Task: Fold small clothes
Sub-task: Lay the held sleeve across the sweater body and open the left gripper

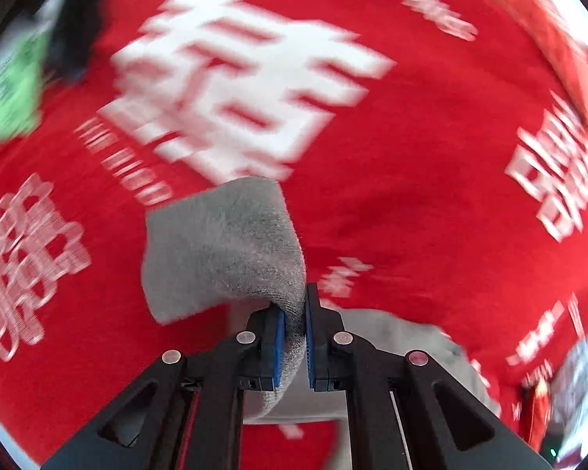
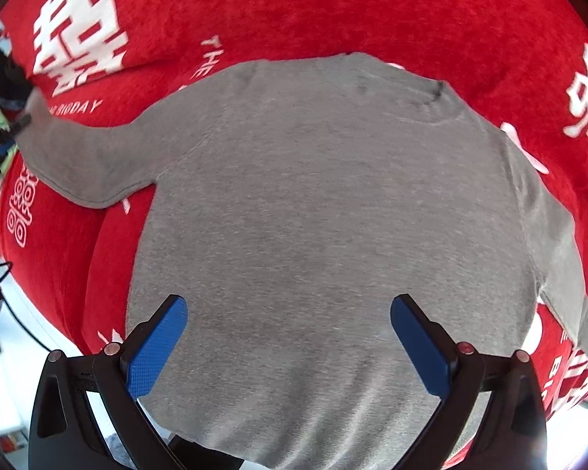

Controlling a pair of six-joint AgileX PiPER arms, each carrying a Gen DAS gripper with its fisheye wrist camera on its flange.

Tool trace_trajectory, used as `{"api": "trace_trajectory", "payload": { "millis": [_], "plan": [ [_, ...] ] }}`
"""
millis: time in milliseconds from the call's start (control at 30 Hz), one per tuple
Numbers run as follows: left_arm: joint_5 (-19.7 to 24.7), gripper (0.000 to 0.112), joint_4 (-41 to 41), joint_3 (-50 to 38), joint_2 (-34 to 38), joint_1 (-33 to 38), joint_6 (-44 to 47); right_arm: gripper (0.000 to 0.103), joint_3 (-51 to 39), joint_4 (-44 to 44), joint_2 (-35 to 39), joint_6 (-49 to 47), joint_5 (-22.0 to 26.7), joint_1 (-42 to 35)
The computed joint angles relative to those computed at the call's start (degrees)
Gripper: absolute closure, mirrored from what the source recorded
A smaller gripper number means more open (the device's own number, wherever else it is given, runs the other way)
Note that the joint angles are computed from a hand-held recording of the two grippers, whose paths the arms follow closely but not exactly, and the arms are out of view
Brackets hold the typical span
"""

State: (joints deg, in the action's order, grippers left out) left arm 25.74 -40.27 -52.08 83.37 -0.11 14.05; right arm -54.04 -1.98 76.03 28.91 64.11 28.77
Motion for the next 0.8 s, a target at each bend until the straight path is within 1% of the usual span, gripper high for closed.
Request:
{"api": "trace_trajectory", "payload": {
  "millis": [67,133,200,233,333,367,400,467,500,600,667,700,733,800],
  "plan": [
    [0.2,0.103,0.8,-3.6,0.5,-5.9,-1.6,0.000,1.1,-0.1,-2.1,-0.7,0.3,-2.6],
    [0.0,0.103,2.2,-8.1,2.5,-12.8,-3.8,0.000,2.3,-0.3,-4.4,-1.9,0.6,-6.0],
    [-0.4,0.103,3.7,-12.9,6.2,-19.9,-6.0,0.000,4.1,-0.1,-7.2,-4.5,1.2,-11.4],
    [-0.5,0.103,5.8,-16.1,9.2,-23.9,-8.3,0.000,4.8,-0.1,-8.2,-5.5,1.3,-13.6],
    [-0.3,0.103,9.8,-23.0,17.2,-32.5,-12.8,0.000,7.1,1.0,-11.6,-11.5,1.9,-23.6],
    [0.6,0.103,13.3,-26.9,21.6,-36.0,-16.1,0.000,8.2,1.5,-12.6,-14.3,2.0,-27.9],
    [1.0,0.103,16.5,-28.6,23.7,-38.6,-19.4,0.000,9.0,1.9,-13.1,-16.6,1.9,-31.2],
    [4.9,0.103,23.2,-35.9,31.6,-43.3,-25.8,0.000,11.1,2.5,-14.2,-21.9,1.5,-38.7],
    [6.2,0.103,25.7,-38.0,34.2,-44.9,-28.2,0.000,12.6,2.7,-14.4,-25.1,0.9,-43.1],
    [10.9,0.103,30.3,-44.2,40.9,-48.6,-33.1,0.000,15.7,2.9,-14.3,-32.1,-0.4,-52.7],
    [12.2,0.102,33.6,-45.4,42.6,-50.1,-36.1,0.000,17.1,3.1,-14.3,-35.9,-1.1,-57.8],
    [13.7,0.102,34.9,-46.7,43.5,-50.7,-37.0,0.000,17.5,3.2,-14.1,-37.4,-1.4,-59.9],
    [15.1,0.094,35.9,-47.6,44.0,-50.8,-37.6,0.000,17.8,3.3,-13.8,-38.6,-1.7,-61.7],
    [17.9,0.034,37.8,-49.1,44.3,-51.4,-39.3,0.000,17.7,3.7,-13.5,-40.2,-1.8,-64.0]
  ]
}}
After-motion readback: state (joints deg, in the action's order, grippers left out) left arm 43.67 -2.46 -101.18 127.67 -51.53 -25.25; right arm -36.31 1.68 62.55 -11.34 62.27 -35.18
